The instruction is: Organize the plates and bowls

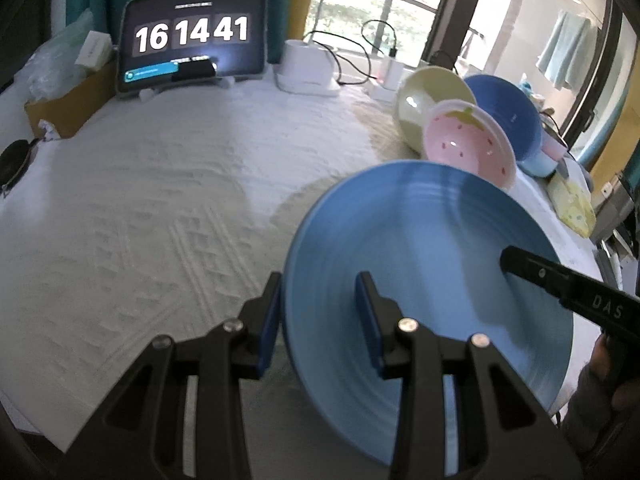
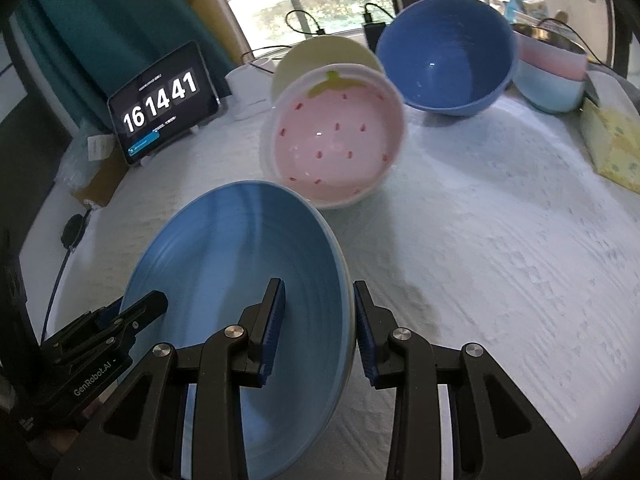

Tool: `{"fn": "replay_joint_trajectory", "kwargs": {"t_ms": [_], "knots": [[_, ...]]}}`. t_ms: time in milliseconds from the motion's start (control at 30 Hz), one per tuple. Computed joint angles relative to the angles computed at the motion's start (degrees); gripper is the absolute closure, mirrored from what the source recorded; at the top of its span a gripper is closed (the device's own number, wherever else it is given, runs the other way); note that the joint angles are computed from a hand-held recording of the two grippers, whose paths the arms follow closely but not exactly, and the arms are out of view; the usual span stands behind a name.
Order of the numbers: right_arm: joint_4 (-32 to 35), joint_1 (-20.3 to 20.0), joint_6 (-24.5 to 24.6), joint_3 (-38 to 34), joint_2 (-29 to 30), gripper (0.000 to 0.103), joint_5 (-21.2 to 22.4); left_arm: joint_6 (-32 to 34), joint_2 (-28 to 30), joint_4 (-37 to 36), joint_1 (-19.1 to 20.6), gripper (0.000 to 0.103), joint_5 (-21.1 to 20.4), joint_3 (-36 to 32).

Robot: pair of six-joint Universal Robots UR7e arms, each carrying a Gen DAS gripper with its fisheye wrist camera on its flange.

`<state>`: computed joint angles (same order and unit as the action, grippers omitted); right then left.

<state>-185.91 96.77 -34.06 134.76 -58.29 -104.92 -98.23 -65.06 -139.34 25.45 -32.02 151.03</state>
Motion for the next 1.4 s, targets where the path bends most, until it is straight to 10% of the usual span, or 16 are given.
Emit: {"fn": "replay_joint_trajectory", "kwargs": {"t_ms": [1400], "knots": [[3.2, 6.2, 3.2, -8.7, 13.0, 0.065, -2.3, -6.4, -11.0, 13.6, 5.3, 0.066, 3.7, 2.7]]}}
